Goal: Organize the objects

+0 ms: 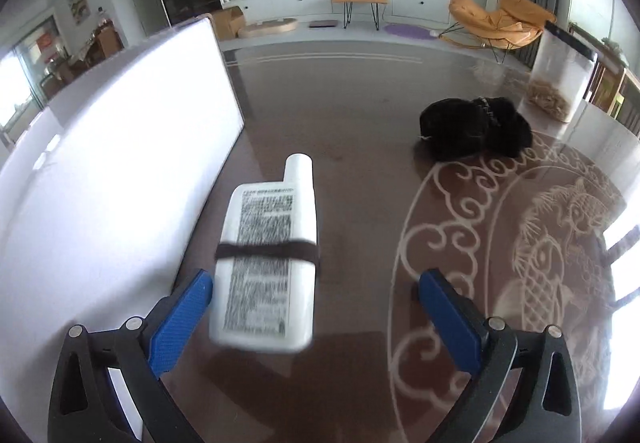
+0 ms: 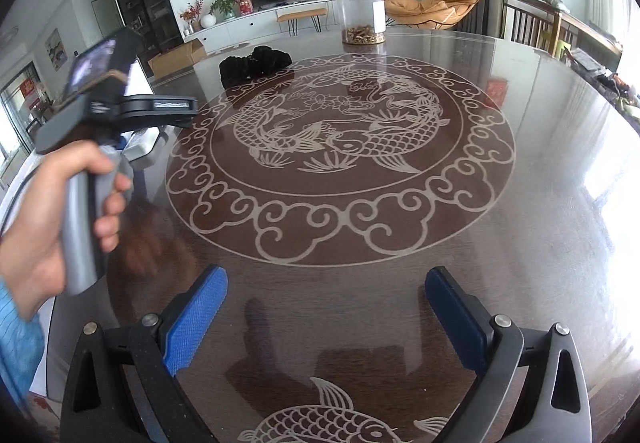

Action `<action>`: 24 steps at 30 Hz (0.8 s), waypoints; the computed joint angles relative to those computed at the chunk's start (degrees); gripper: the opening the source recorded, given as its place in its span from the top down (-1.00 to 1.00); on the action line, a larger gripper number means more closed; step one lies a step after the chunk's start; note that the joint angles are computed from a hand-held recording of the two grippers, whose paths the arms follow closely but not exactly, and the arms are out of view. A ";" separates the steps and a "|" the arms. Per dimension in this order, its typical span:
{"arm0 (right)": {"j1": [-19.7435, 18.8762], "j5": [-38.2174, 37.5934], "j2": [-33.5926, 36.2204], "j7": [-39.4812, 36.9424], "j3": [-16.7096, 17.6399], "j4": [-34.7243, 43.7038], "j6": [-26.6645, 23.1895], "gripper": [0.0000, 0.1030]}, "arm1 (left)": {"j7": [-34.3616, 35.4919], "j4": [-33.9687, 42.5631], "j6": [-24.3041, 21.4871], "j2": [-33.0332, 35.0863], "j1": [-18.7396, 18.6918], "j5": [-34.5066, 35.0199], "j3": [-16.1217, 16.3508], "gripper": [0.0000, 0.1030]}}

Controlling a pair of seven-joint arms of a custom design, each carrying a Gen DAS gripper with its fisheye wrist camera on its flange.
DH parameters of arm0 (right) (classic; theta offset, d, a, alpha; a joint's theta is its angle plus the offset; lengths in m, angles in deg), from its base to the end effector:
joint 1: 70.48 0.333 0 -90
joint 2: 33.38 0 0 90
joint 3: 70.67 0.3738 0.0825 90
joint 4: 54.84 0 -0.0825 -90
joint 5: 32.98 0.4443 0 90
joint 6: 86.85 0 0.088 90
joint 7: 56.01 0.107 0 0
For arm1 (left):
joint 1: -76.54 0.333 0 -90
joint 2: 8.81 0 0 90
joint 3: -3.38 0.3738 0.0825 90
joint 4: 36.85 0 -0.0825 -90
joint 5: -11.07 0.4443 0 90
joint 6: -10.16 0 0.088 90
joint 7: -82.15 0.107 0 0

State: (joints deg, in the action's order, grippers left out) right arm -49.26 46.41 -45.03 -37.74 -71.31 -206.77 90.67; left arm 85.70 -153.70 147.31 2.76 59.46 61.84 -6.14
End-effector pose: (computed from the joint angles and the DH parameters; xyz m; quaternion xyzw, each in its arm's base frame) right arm 0.4362 0.0764 0.3512 -0.7409 0.5813 -0.1543 0.2991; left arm 0.5948 -0.2864 0.3827 -0.8002 0.5139 -0.1328 0.2793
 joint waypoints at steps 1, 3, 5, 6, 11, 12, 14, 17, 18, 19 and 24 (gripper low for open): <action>0.01 -0.04 -0.01 0.01 0.03 0.00 -0.04 -0.94 | 0.06 0.12 1.29 0.26 0.58 -0.81 0.20 -1.00; -0.08 -0.34 -0.09 0.24 0.00 -0.03 -0.39 -0.94 | 0.66 0.39 3.52 0.82 1.51 -2.16 0.58 -1.00; -0.27 -0.91 -0.05 0.82 -0.06 0.00 -1.00 -0.94 | 0.90 1.49 4.10 1.84 1.79 -2.82 0.98 -1.00; -0.41 -1.28 -0.16 1.14 -0.10 -0.11 -1.32 -0.94 | 1.53 1.98 4.53 2.26 1.83 -2.77 1.13 -1.00; -0.53 -1.09 -0.25 1.21 -0.27 -0.06 -1.90 -0.94 | 3.04 2.03 6.32 2.51 1.40 -1.71 1.93 -0.77; -0.58 -1.08 -0.19 1.17 -0.25 -0.02 -1.91 -0.94 | 1.61 1.50 6.52 2.07 0.93 0.00 2.24 -0.59; -0.65 -1.06 -0.16 1.14 -0.17 0.00 -1.91 -0.94 | -1.26 0.55 6.41 1.30 -0.19 4.20 2.35 -0.08; -0.74 -1.26 -0.06 1.26 -0.07 0.03 -1.86 -0.94 | -2.45 -0.11 3.82 0.52 -1.06 5.11 1.23 -0.06; -0.79 -1.50 -0.01 1.45 -0.02 0.05 -1.87 -0.94 | -3.27 -0.88 4.19 0.02 -1.10 5.12 0.90 -0.06; -0.79 -1.57 -0.02 1.50 -0.03 0.03 -1.88 -0.94 | -4.27 -1.91 4.68 -0.70 -1.18 5.15 0.55 -0.06; -0.72 -1.59 -0.05 1.55 -0.09 0.02 -1.88 -0.94 | -5.86 -7.58 5.92 -5.01 -1.97 6.05 -1.74 -0.06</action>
